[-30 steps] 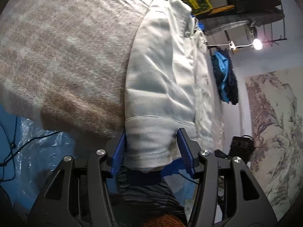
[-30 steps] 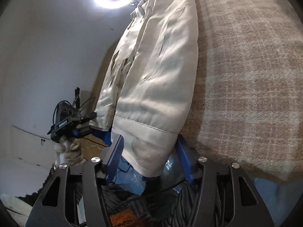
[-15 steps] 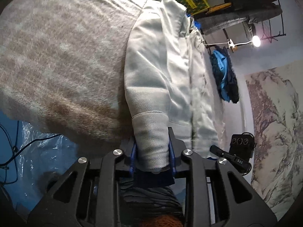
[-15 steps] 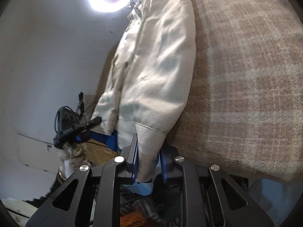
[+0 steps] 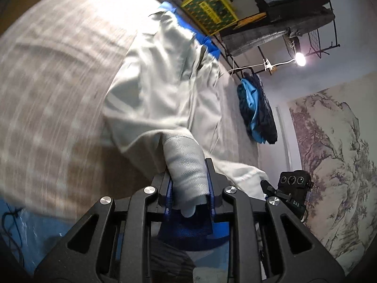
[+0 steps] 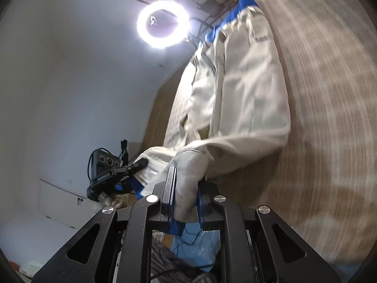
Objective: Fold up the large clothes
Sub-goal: 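Lift the hem with both grippers and fold it toward the blue collar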
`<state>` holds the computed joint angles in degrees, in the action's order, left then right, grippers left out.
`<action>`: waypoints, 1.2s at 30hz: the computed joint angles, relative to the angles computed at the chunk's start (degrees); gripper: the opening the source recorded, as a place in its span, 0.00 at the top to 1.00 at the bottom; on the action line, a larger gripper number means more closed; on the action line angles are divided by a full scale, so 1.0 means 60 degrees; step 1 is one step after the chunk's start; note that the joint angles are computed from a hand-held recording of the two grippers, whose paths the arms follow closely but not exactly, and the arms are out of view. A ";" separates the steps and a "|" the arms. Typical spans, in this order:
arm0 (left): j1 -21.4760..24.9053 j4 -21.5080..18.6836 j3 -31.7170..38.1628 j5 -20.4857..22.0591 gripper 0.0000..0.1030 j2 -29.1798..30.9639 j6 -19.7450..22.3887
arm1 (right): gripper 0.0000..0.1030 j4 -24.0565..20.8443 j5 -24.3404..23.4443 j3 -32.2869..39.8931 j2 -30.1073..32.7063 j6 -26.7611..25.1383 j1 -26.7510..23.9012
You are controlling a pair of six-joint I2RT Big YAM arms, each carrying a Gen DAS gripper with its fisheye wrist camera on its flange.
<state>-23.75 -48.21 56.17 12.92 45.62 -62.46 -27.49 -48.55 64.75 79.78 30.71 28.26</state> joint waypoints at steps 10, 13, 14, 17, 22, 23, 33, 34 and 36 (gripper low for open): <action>0.1495 0.0476 0.1629 0.0666 0.81 0.2623 0.0963 | 0.88 -0.0285 0.0694 0.2487 0.2000 0.0618 -0.0239; 0.1800 0.0523 0.1861 0.0737 0.81 0.3130 0.1023 | 0.88 -0.0719 0.0855 0.3136 0.2508 0.0569 -0.0340; 0.1872 0.0523 0.1910 0.0731 0.81 0.3260 0.1055 | 0.88 -0.0871 0.0955 0.3334 0.2663 0.0523 -0.0327; 0.2003 0.0588 0.1991 0.0737 0.81 0.3582 0.1088 | 0.88 -0.1291 0.1142 0.3795 0.3016 0.0394 -0.0315; 0.2224 0.0801 0.1943 0.0789 0.81 0.3986 0.1000 | 0.88 -0.1514 0.1134 0.4352 0.3638 0.0701 -0.0373; 0.2241 0.0823 0.1931 0.0773 0.81 0.4042 0.0998 | 0.88 -0.1544 0.1154 0.4430 0.3740 0.0742 -0.0375; 0.2397 0.0830 0.1962 0.0803 0.77 0.4440 0.0721 | 0.68 -0.2201 0.0554 0.5220 0.4468 0.1121 -0.0551; 0.2481 0.0943 0.1900 0.0963 0.76 0.4423 0.0523 | 0.54 -0.2059 0.0342 0.5244 0.4505 0.1322 -0.0600; 0.2602 0.1030 0.1867 0.1210 0.72 0.4410 0.0308 | 0.36 -0.1701 0.0156 0.5200 0.4435 0.1684 -0.0705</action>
<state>-8.14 -42.03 67.37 20.18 72.08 -60.61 -37.69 -47.61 95.95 106.39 40.82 24.03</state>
